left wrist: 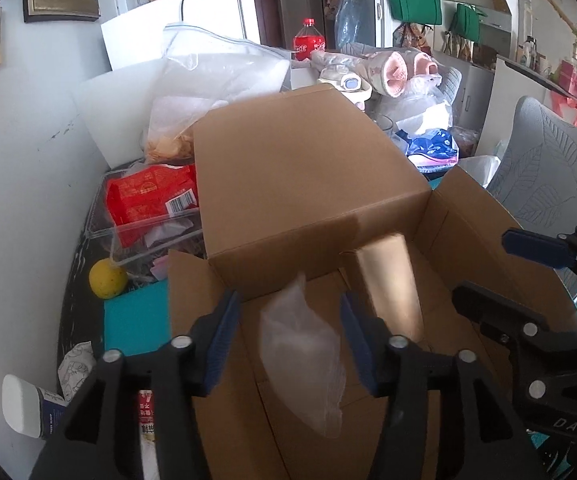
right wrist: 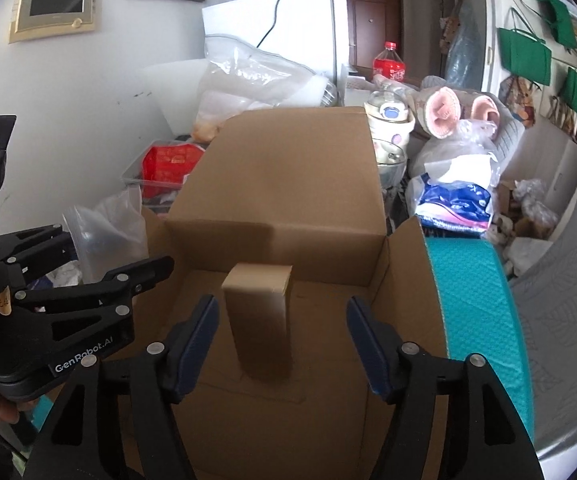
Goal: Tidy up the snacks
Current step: 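Carry both items over the cardboard box and open both grippers to drop them, then withdraw both grippers from the box back toward the snacks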
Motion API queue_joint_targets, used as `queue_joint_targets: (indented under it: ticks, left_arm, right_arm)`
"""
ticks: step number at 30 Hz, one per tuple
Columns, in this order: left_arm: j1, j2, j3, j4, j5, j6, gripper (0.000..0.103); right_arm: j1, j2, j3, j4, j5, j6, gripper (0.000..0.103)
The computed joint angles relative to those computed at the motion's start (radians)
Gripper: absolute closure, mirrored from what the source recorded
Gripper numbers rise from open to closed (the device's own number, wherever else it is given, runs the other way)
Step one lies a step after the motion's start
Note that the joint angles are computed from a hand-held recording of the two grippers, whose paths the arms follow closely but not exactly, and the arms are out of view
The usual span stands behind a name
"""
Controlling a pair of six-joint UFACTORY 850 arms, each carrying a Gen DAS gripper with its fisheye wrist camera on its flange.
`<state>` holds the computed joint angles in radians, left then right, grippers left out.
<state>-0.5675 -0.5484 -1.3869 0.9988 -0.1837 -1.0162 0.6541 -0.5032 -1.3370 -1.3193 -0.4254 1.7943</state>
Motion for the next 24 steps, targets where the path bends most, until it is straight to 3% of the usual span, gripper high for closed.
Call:
queue_joint_targets:
  ticks: [1,2,10,13,24]
  left_arm:
    - [-0.002,0.004,0.006,0.063,0.002,-0.062,0.025]
    - [-0.003,0.010,0.014,0.118,0.007,-0.117,0.023]
    - [-0.013,0.054,0.042,0.181,0.016,-0.182,0.023]
    - [-0.016,0.080,0.063,0.310,0.020,-0.322,0.023]
    - [-0.046,0.213,0.164,0.554,0.015,-0.579,0.023]
  right_arm:
    - [0.003,0.001,0.001,0.009,-0.014,-0.009,0.035]
    - [0.007,0.003,0.000,0.028,-0.030,-0.028,0.032]
    - [0.014,0.054,0.041,0.063,-0.072,-0.025,0.031]
    - [0.025,0.078,0.058,0.045,-0.095,-0.007,0.031]
    - [0.092,0.198,0.147,-0.039,-0.184,0.092,0.031]
